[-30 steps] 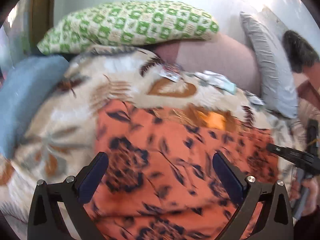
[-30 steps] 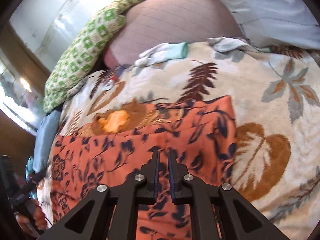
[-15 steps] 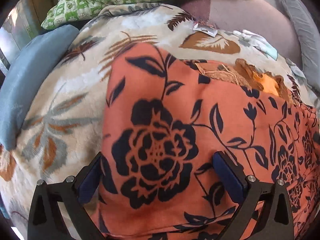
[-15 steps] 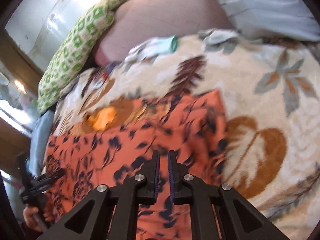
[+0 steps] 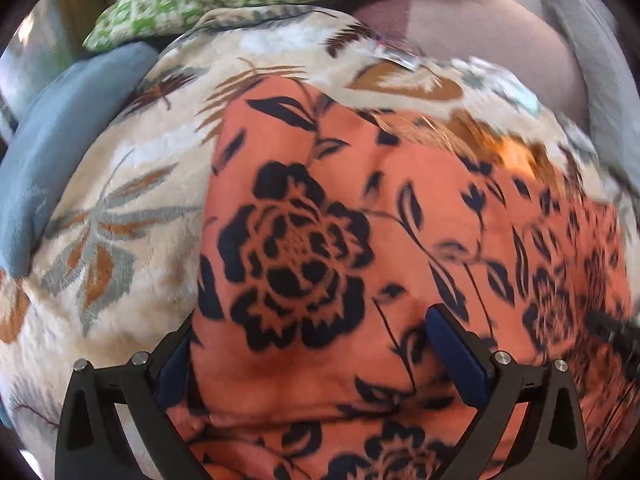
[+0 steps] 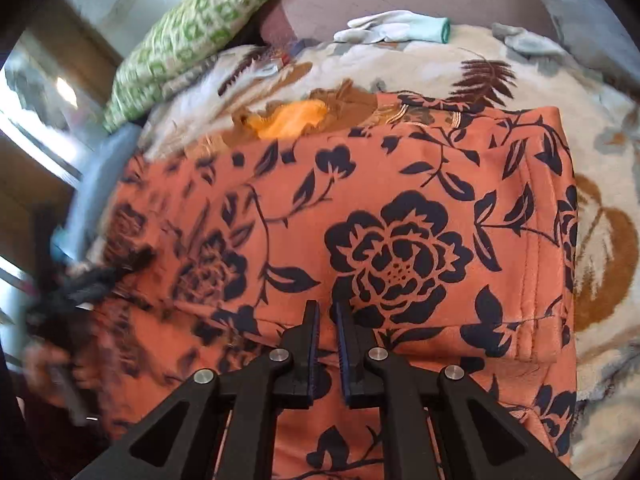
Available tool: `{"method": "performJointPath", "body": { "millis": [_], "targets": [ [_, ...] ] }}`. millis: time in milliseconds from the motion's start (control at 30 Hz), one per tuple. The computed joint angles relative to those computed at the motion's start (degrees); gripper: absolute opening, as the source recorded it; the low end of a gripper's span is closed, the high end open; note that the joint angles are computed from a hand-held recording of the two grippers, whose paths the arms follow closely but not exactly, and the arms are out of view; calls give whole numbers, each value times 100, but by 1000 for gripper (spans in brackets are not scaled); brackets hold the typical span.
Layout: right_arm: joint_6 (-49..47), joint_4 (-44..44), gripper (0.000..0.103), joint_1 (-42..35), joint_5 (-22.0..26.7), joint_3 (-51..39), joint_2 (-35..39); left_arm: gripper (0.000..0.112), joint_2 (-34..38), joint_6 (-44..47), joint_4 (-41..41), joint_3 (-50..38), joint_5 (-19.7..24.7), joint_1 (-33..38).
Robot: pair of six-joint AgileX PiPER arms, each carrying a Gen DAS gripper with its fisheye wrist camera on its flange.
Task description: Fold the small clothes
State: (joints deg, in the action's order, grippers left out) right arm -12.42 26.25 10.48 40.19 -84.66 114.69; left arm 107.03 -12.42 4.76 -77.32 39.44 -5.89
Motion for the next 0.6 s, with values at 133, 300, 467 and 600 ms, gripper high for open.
{"method": "performJointPath", "body": {
  "millis": [133,300,467,600],
  "targets": [
    [-310,654,11,-228,74,561,-688,103,-698,47,173,699,-266,-71],
    [-1526,1776,11,-657,-488,2493,-2743,103,-2161,541,-307,1964,-477,153],
    [-2087,2156,11,-1601,-47,3816,-4534,103,-3887,737,-427,3406,-187,380],
    [-2025,1707,11,-2311,785,4253,-5483,103,-5196,1123,-602,3838,658,613]
  ]
}}
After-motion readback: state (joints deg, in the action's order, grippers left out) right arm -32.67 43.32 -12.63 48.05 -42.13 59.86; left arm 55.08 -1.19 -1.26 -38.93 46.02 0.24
